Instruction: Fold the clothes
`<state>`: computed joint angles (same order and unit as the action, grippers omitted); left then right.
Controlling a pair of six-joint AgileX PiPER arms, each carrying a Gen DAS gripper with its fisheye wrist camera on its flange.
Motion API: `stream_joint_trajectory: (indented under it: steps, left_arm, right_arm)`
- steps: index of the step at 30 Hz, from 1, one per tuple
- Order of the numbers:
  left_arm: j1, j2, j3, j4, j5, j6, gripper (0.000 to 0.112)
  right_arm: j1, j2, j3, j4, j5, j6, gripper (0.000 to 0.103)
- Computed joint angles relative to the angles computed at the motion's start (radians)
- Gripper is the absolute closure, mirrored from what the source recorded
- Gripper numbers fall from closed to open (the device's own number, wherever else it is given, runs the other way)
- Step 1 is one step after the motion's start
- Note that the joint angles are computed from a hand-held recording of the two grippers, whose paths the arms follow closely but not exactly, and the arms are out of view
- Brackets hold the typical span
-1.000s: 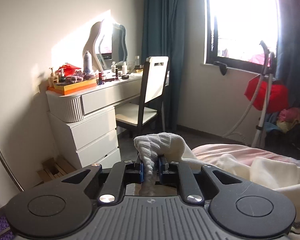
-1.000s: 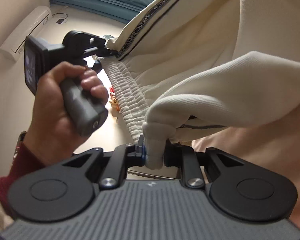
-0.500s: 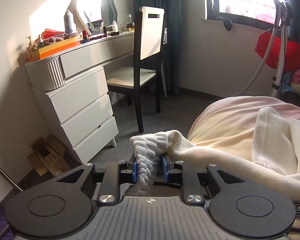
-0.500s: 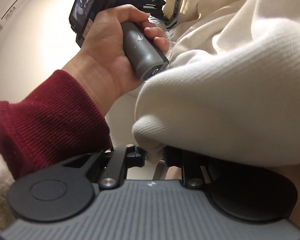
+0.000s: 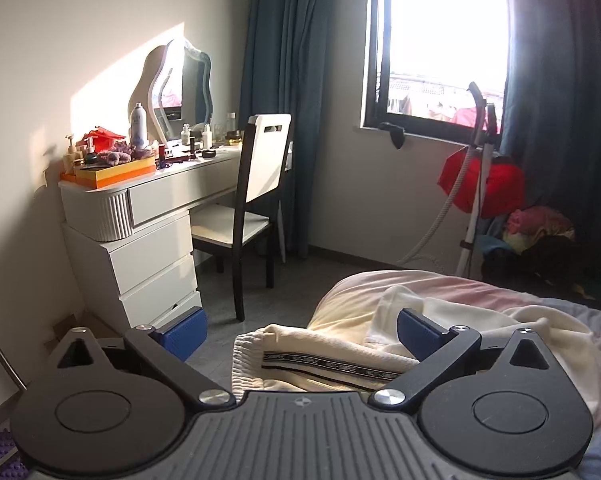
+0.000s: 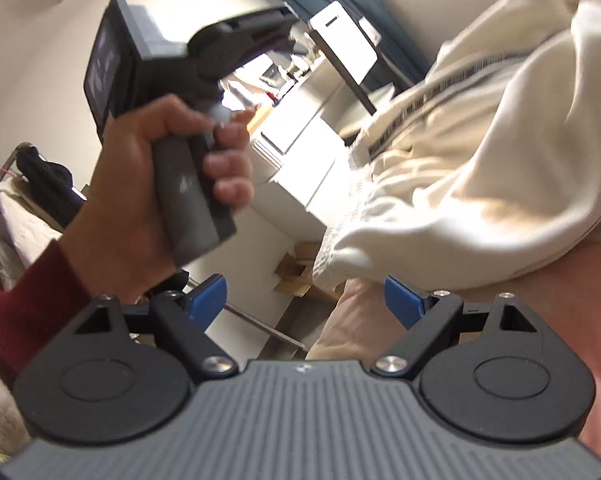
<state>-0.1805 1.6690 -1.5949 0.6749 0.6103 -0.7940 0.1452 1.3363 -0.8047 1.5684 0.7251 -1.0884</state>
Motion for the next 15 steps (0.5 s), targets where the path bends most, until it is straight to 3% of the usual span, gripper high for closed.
stream_joint_trajectory:
  steps: [2, 6, 9, 11, 12, 15]
  left_arm:
    - [-0.072, -0.082, 0.054, 0.019, 0.035, -0.034, 0.010]
    - [-0.246, -0.173, 0.088, 0.073, 0.122, -0.071, 0.009]
    - [-0.389, -0.160, 0.055, 0.151, 0.194, -0.109, 0.009]
    - [-0.453, -0.104, 0.000, 0.160, 0.223, -0.121, 0.009]
    - [-0.480, -0.069, -0.035, 0.157, 0.236, -0.123, 0.009]
    - [-0.525, 0.071, -0.170, 0.121, 0.258, -0.125, 0.009]
  right_arm:
    - [-0.121, -0.137, 0.044, -0.072, 0.036, -0.006, 0.000]
    - [-0.463, -0.337, 0.102, -0.188, 0.188, -0.037, 0.000]
    - [-0.721, -0.382, 0.132, -0.199, 0.284, -0.113, 0.000]
    - [-0.889, -0.344, 0.143, -0.174, 0.388, -0.206, 0.000]
    - [-0.917, -0.316, 0.164, -0.146, 0.381, -0.271, 0.000]
    - [-0.874, -0.236, 0.235, -0.013, 0.231, -0.482, 0.000]
